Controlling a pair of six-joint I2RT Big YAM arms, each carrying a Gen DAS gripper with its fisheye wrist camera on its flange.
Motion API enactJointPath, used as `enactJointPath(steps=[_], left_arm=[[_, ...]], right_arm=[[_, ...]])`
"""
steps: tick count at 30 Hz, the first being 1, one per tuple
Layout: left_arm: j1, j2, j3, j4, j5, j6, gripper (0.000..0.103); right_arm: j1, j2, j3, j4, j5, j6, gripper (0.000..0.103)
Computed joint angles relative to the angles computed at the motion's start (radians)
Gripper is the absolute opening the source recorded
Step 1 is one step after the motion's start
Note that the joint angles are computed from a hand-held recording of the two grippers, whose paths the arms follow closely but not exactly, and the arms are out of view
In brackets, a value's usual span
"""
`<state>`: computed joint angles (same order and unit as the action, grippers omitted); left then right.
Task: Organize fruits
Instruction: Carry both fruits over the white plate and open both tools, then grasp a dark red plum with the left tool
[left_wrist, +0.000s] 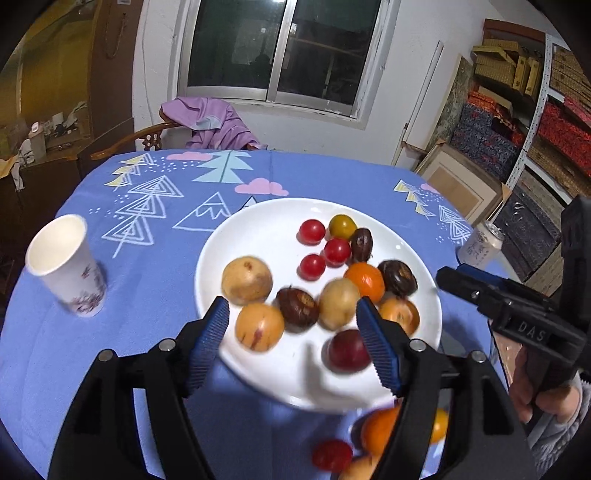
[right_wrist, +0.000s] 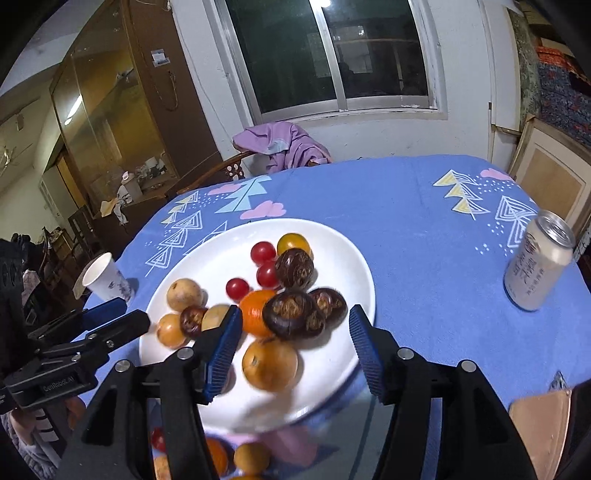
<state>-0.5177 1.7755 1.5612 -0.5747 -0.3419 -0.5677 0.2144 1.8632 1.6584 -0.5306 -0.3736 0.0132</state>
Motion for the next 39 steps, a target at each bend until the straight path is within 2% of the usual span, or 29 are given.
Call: enactJointPath(steps=[2,9,14,17,21,27,29,32,39], left_arm=[[-0.023,-0.054,-0.080,0.024,-0.013,-0.021,0.072],[-0.154,-0.175,-0.277,0.061,-0.099,-0.029,0.074],[-0.262,-0.197,-0.344,0.069,-0.182,-0.029,0.082],[-0.308,-0.191,-0.350,0.058,-0.218,0.000,0.085],[-0.327,-0.171,-0.337,0.038,-0.204,0.007,0.085],[-0.297,-0.165,-0.335,0.043,-0.118,-0.011,0.084],[-0.293,-0.160,-0.330,0.043,-0.101,-0.007,0.073],[-0.288,-0.150,-0.322,0.040,-0.073,-0.001,0.063],[-0.291,-0.140,-0.313,0.039,-0.050,0.014,0.055]], right_arm=[[-0.016,-0.055,-0.084,0.048,-0.014,0.022,0.068],[-0.072,-0.239,-0.370,0.205,-0.048,0.040,0.070],[-0.104,-0.297,-0.470,0.263,-0.082,0.057,0.073],[-0.115,-0.305,-0.487,0.271,-0.107,0.068,0.073],[-0.117,-0.307,-0.490,0.269,-0.120,0.071,0.073],[-0.111,-0.315,-0.496,0.263,-0.120,0.055,0.074],[-0.108,-0.315,-0.496,0.258,-0.118,0.048,0.074],[-0.104,-0.314,-0.494,0.253,-0.116,0.042,0.074],[-0.097,-0.307,-0.487,0.235,-0.111,0.028,0.075]])
